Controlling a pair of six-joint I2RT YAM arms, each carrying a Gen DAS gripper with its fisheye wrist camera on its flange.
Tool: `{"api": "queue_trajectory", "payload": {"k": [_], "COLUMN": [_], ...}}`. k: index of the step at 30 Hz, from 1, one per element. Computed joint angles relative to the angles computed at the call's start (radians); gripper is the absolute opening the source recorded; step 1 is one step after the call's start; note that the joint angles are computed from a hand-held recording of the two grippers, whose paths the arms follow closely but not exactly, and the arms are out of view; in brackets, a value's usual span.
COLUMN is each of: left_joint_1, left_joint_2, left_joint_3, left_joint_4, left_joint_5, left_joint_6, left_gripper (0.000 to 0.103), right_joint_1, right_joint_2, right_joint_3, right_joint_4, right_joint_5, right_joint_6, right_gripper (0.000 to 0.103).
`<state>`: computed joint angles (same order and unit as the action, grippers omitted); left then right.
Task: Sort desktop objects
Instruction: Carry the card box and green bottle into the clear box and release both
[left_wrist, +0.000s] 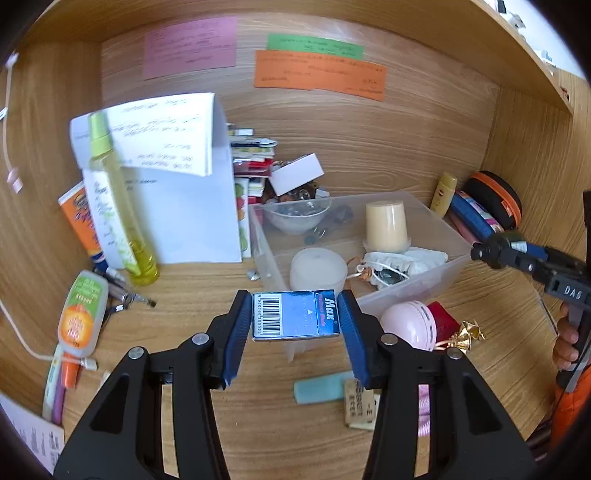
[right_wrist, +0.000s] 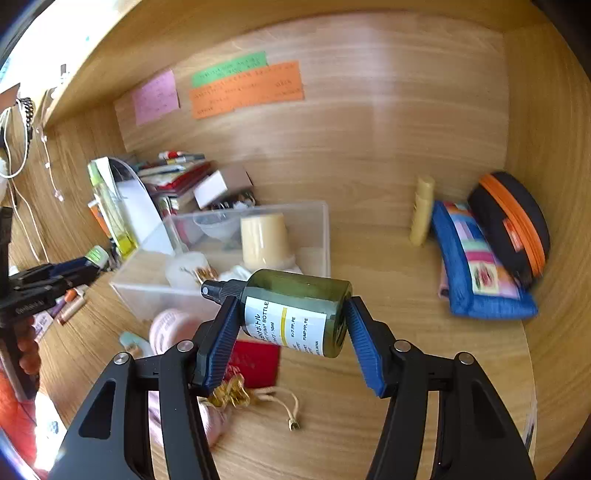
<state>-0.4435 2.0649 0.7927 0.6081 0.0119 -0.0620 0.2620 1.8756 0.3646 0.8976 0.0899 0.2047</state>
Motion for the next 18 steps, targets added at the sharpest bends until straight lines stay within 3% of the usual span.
{"api": "queue_trajectory", "payload": {"k": [9,18], "left_joint_1": [-0.011,-0.024], "left_joint_2": [0.044,0.13], "left_joint_3": [0.103,0.239], "left_joint_4": [-0.065,-0.143], "left_joint_5": [0.004,-0.004], "left_joint_6": [0.003,-0.01], "left_gripper": [0.047,0.047], "right_joint_1": [0.032,0.03], "right_joint_2": [0.045,0.184], "right_joint_3": [0.179,0.319], "right_joint_4": [-0.121,-0.206], "right_joint_5": [0.024,0.037], "right_joint_6": [-0.074,-0.05], "right_gripper": [0.055,0.055]}}
